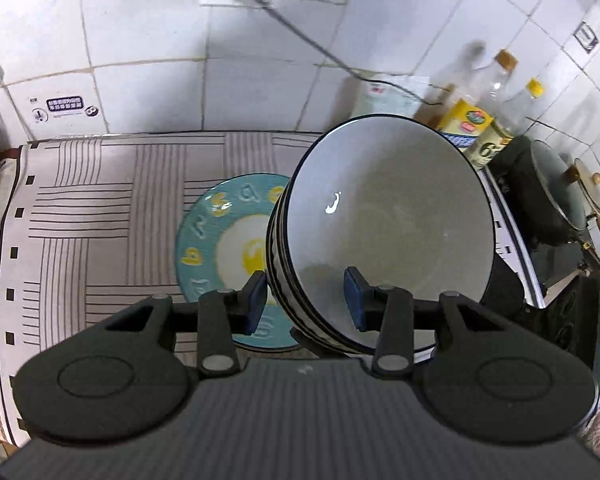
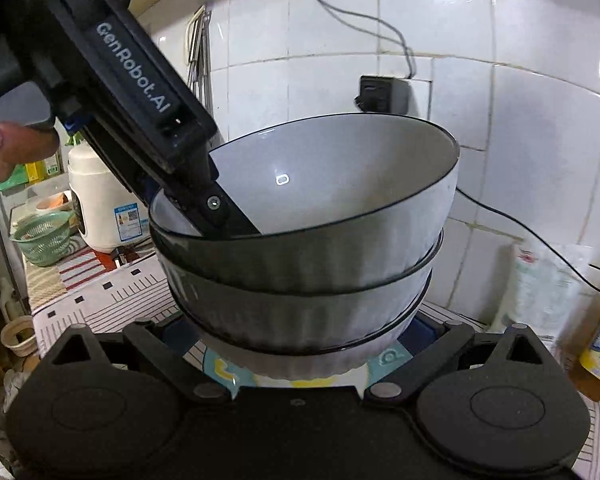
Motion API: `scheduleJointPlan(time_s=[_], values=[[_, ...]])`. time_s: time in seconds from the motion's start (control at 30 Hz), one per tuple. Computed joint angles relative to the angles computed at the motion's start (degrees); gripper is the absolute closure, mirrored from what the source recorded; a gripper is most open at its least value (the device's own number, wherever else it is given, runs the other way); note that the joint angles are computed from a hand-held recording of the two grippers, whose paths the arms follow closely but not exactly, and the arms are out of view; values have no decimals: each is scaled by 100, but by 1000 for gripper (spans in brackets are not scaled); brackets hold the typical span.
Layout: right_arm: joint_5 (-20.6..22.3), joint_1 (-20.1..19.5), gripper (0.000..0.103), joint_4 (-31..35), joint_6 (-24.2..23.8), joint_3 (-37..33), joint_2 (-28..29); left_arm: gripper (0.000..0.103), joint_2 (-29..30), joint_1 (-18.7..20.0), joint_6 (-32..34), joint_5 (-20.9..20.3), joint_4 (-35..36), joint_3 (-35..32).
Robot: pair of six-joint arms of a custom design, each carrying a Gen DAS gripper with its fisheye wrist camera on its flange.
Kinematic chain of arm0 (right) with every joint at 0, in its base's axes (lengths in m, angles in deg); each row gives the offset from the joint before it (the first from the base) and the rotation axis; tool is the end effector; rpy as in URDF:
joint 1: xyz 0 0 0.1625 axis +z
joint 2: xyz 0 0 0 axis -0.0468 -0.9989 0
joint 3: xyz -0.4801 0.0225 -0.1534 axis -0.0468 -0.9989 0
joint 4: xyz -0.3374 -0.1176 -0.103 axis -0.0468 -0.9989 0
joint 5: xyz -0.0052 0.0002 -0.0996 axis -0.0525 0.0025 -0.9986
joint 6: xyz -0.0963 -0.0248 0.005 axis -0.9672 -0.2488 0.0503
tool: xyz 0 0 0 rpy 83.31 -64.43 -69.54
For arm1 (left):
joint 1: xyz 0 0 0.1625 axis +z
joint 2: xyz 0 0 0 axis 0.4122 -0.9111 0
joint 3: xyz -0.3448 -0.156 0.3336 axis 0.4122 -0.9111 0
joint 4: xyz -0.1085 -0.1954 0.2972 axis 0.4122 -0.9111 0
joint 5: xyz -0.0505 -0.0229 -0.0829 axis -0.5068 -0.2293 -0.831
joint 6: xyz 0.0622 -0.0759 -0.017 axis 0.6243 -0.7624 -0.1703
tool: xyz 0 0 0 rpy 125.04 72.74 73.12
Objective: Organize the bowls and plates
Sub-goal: 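Lift the nested bowls with both grippers and carry them over the egg plate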
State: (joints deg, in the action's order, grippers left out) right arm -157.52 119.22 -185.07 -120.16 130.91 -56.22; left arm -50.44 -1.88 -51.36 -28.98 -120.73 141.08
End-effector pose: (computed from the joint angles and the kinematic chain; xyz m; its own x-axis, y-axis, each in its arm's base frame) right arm 0.3572 -0.3960 0.0783 -0.1706 -0.9465 0.2740 -0.9503 0.0844 -0.2998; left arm -0.2341 -0.3148 0.3749 -0.8271 -0.4050 -0.3896 -0.0665 0.7589 -0.6477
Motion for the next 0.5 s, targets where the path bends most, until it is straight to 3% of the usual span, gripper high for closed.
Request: scheduleJointPlan(time_s=[0.5], values=[[-883,84,2,-1029,465,-225,1127,62,-49,1427,2505,-398,-1722,559]])
